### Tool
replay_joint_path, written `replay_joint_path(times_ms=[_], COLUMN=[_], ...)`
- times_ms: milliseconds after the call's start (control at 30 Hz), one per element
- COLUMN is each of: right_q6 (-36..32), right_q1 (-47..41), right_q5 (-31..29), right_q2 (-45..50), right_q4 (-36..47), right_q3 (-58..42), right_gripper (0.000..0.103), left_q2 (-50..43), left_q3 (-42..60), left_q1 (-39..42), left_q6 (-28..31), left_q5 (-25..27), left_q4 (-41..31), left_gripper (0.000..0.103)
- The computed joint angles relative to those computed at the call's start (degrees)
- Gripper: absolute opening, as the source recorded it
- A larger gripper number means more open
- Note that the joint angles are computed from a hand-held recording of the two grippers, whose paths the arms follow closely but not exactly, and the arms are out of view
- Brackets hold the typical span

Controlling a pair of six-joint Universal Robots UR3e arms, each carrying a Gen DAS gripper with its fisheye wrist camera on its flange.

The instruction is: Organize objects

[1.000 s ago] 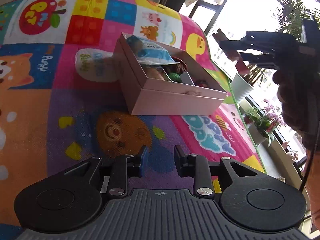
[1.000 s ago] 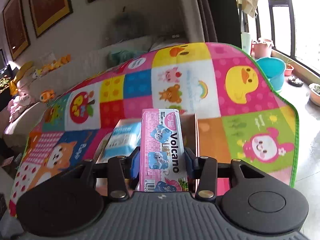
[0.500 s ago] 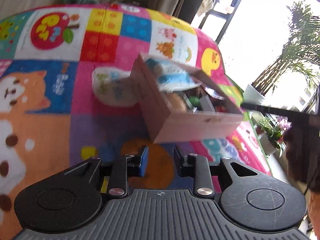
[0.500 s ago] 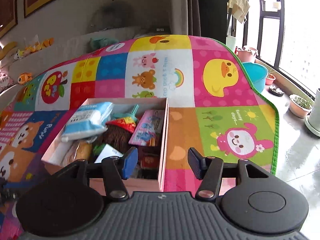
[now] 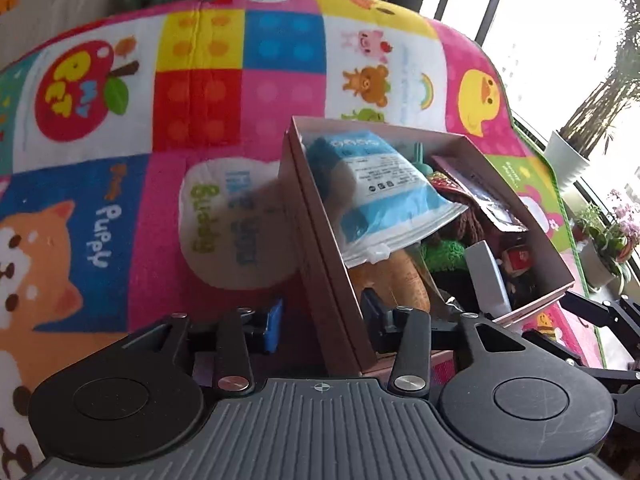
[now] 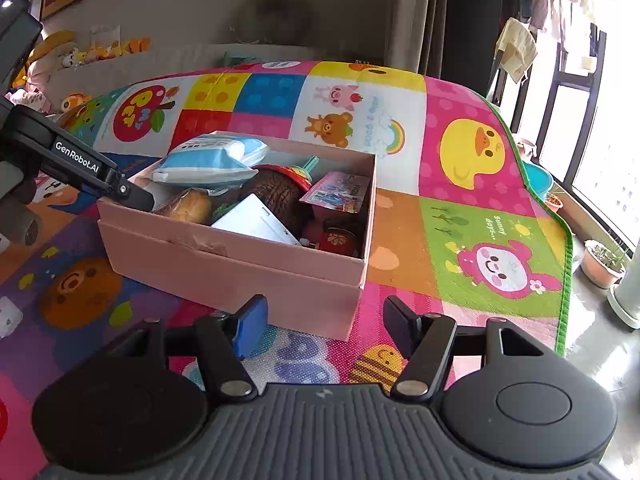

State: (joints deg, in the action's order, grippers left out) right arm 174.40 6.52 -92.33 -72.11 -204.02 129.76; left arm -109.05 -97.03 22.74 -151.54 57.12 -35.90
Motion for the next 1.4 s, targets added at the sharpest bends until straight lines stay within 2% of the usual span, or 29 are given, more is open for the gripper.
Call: replay_joint_path(times_ms=[100,233,333,400,433,567,700,800,867,933,967,1067,1133,1200,1267,1333,1367,1400], right_q6=[0.5,1.1,1.0,1.1,1.4,2.1,2.6,3.8,5.7,9.2,11.2,16.7,20.2,23.2,25.6,25.6,25.2,25.3], right_q1=[0.5,2.9,6.2,8.1,9.1,13.0,14.8,15.3,15.4,15.2,15.3,16.9,18.4,19.2,19.8,22.6,23.5,23.8], right_q5=[0.5,0.4,-0.5,-1.0,-1.3,-4.3,-6.6,-8.2,-8.7,-7.6,-7.4,-9.6,-11.8,-11.6,-10.7,-15.1,-16.5,-17.0], right_q2=[2.4,4.7,7.8,10.7,12.4,18.5,21.6,22.1,21.2,18.5,16.8,12.3,9.7,7.4,6.4,8.4,8.8,8.8], right_q4=[-0.5,2.1,8.6,13.9,16.7,24.1,25.6,27.0,28.4,28.0,26.5,22.7,22.4,23.8,25.0,22.5,24.2,24.7], right_q3=[-2.3,-7.3,-15.5,-22.7,-26.6,-39.2,-43.7,-44.5,-43.7,-39.7,-36.7,-28.4,-24.4,-21.2,-19.0,-18.7,-19.8,-20.1], right_gripper=[0.063,0.063,0.063,0.063,0.063,0.064,0.065,0.065,0.068,0.082,0.091,0.103,0.103,0.103,0.103,0.103,0.103,0.103], left_q2=[0.1,0.5,-1.5,-4.1,-6.1,-10.8,-12.1,-12.6,-11.3,-8.3,-6.1,2.8,10.1,18.3,24.3,25.8,25.0,23.4], left_q3=[-0.4,-1.6,-0.8,1.4,2.8,8.2,8.6,7.2,3.7,-2.5,-5.2,-15.8,-25.0,-34.4,-41.0,-45.0,-46.4,-48.8], left_q1=[1.1,4.9,7.8,9.5,10.3,13.5,14.7,14.7,14.5,15.9,17.2,21.7,25.5,29.6,31.6,31.4,30.5,29.5], left_q6=[-0.8,-3.6,-4.8,-6.5,-7.5,-8.0,-6.2,-6.6,-8.2,-8.7,-7.7,-2.1,5.2,15.5,22.8,24.3,22.5,19.7], left_q5=[1.0,0.6,0.9,1.7,1.9,-1.8,-4.3,-4.8,-3.9,-5.6,-7.2,-11.2,-13.8,-16.0,-15.3,-13.8,-12.4,-11.1], left_q4=[1.2,3.6,7.5,9.1,9.6,5.8,5.9,9.3,14.9,21.4,22.1,22.7,21.6,16.7,12.4,13.4,16.9,24.9], left_gripper=[0.071,0.073,0.082,0.1,0.103,0.103,0.103,0.103,0.102,0.102,0.102,0.102,0.102,0.102,0.102,0.102,0.102,0.102])
